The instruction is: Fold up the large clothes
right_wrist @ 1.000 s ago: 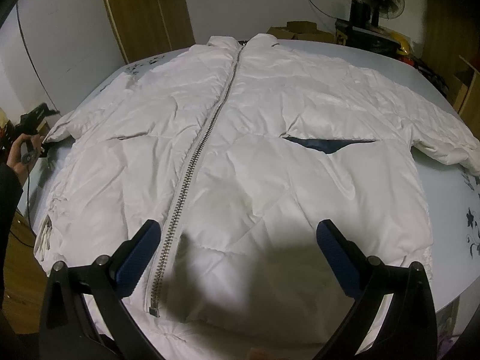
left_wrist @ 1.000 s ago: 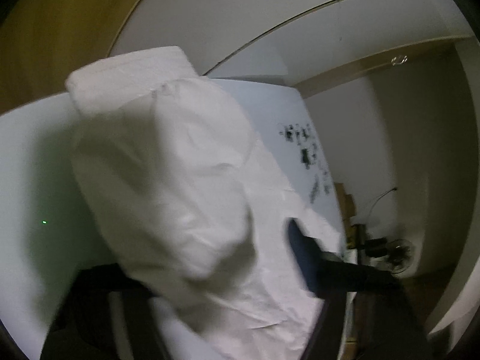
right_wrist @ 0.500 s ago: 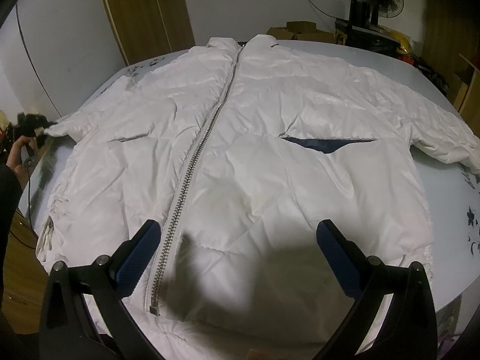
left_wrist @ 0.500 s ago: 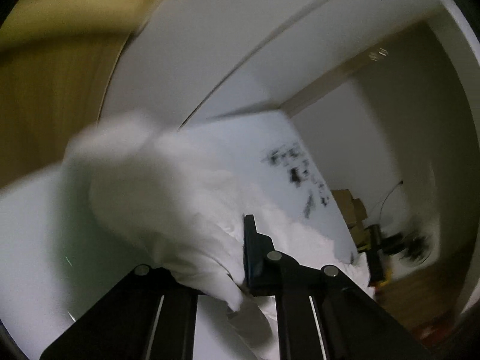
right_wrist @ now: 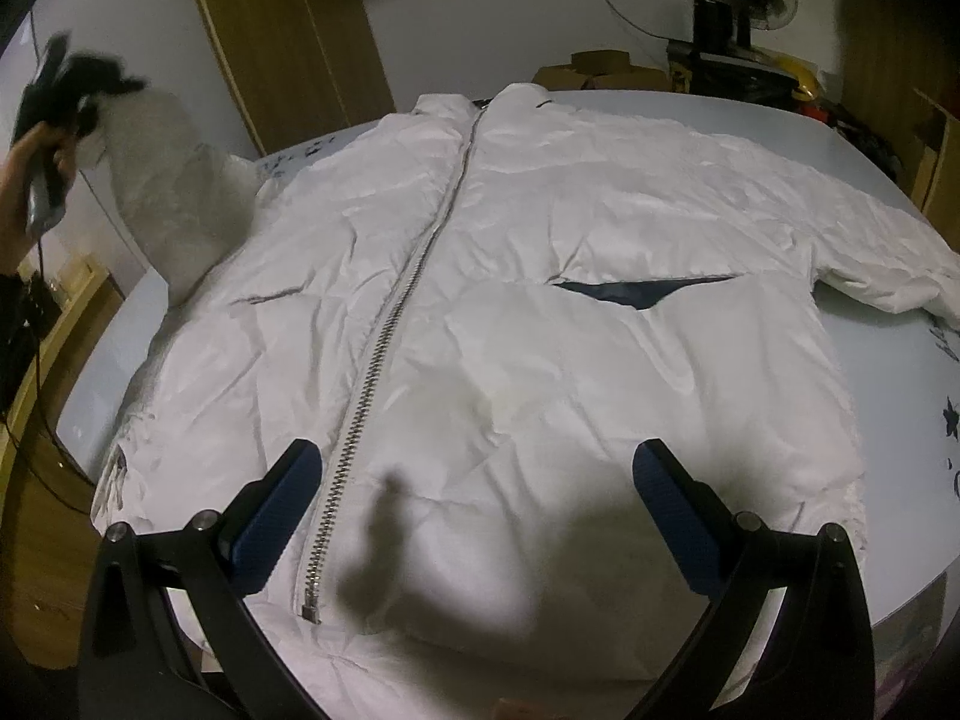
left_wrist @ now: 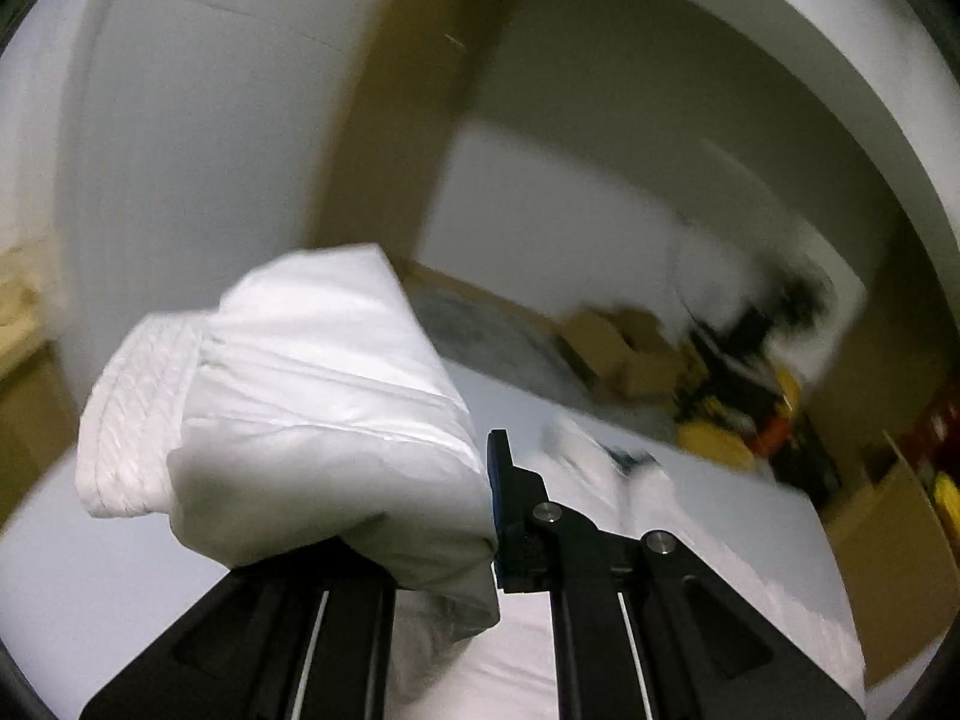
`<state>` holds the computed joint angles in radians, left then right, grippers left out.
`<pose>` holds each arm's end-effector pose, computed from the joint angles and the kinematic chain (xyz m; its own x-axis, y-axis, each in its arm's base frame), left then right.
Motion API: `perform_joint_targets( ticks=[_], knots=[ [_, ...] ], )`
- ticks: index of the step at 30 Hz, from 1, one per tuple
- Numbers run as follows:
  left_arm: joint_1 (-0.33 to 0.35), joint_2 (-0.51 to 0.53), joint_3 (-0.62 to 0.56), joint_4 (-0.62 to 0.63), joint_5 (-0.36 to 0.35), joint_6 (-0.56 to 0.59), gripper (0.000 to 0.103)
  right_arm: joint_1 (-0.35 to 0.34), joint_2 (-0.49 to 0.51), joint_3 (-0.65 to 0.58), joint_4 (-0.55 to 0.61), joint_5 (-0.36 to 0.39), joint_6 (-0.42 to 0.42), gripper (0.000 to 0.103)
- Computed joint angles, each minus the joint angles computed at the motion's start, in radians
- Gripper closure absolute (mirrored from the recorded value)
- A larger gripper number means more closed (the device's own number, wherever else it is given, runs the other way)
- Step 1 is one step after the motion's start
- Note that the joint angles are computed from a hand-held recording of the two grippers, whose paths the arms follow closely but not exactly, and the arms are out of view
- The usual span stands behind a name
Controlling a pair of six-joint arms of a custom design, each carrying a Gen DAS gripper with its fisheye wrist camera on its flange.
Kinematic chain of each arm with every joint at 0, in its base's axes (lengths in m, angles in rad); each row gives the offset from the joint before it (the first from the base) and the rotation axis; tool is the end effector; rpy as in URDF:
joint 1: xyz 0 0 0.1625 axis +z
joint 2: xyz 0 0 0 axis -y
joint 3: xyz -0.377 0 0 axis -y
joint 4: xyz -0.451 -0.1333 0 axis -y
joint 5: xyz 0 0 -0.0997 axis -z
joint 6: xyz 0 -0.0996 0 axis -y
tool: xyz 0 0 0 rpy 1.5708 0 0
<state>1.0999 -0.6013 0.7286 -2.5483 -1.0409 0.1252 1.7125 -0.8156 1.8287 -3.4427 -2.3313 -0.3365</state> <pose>-0.2395 -0.8752 0.3367 -0.8965 0.1260 -0.4247 0.4146 0.5768 -0.7039 0.1511 -0.6015 0.0827 -0.7161 0.1775 0.6751 -0.3483 0.7473 -0.5659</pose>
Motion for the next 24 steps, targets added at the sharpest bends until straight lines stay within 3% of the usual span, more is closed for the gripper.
perform_joint_targets(
  ticks=[7,11,15,22,24],
  knots=[
    [-0.036,0.145,0.046,0.156,0.004,-0.007,0.096,-0.026,-0.064,0.053,-0.047,0.025,0.024,0.000],
    [-0.034,0.196,0.101,0.169,0.043,0.004,0.096,-0.044,-0.104,0.084,-0.062,0.034,0.050,0.000],
    [-0.025,0.255,0.071,0.135,0.065,0.021,0.095,-0.058,-0.122,0.097,-0.065,0.048,0.070,0.000],
    [-0.004,0.220,0.114,0.119,-0.020,0.052,0.091,-0.057,-0.124,0.096,-0.005,0.102,0.119,0.000],
    [0.005,0.203,0.131,0.123,-0.057,0.048,0.085,-0.046,-0.116,0.091,-0.010,0.100,0.109,0.000]
  ],
)
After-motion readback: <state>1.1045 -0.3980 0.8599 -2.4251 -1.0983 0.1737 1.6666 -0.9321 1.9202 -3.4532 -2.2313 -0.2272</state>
